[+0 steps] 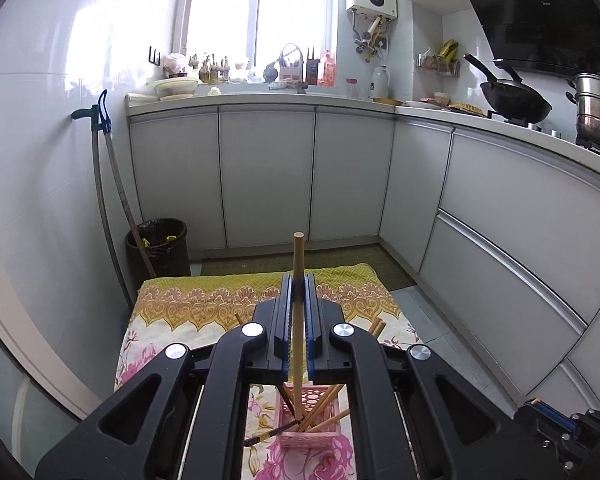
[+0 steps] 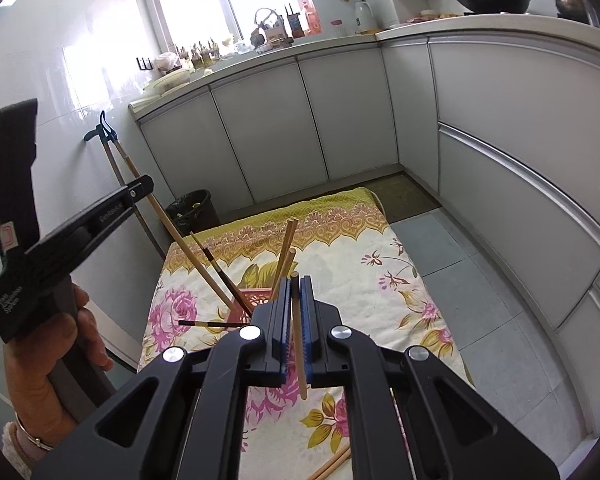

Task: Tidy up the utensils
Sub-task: 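Lower both chopsticks into the pink holder and open both grippers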

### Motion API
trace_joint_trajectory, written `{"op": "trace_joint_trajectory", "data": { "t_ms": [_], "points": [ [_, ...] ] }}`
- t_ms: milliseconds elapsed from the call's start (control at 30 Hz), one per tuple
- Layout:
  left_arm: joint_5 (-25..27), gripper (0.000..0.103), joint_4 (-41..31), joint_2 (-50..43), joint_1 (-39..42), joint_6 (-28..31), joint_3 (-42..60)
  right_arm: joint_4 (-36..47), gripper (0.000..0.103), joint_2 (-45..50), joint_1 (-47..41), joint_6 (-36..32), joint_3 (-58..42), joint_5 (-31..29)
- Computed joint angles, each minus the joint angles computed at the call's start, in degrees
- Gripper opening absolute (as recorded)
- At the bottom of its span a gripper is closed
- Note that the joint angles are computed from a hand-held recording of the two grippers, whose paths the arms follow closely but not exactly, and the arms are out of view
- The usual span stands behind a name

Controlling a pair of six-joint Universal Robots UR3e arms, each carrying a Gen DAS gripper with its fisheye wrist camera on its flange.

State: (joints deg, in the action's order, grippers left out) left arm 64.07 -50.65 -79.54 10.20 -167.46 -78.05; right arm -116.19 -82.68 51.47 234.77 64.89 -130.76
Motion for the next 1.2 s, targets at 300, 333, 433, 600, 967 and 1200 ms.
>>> {"op": "trace_joint_trajectory", "data": {
  "t_ms": [300, 333, 433, 600, 967, 1200],
  "points": [
    [-1.75, 0.045, -1.25, 5.78, 4.05, 1.67, -8.43, -0.80, 0.005, 2.62, -1.70, -2.98, -4.50, 1.05],
    [-3.13, 0.045, -2.79, 7.23, 5.70, 1.94, -8.58, -0.70, 0.005, 2.91, -1.56, -3.10, -5.27, 0.85],
    [-8.50, 0.045, -9.07, 11.15, 11.28, 4.25, -8.22, -0.16, 0.005, 4.33, -0.94, -3.45, -8.49, 0.19],
    [-13.61, 0.045, -15.90, 18.69, 20.10, 9.16, -9.80, 1.95, 0.005, 8.82, -0.18, -4.60, -17.50, -0.57],
    [-31.21, 0.046, -43.53, 28.03, 44.20, 28.99, -6.73, 9.57, 0.005, 29.63, -2.95, -12.86, -54.02, -3.17],
    [-28.01, 0.049, -36.52, 26.75, 41.80, 25.61, -10.41, -4.52, 0.006, 26.52, -6.54, -14.62, -35.88, -0.09]
  ]
}}
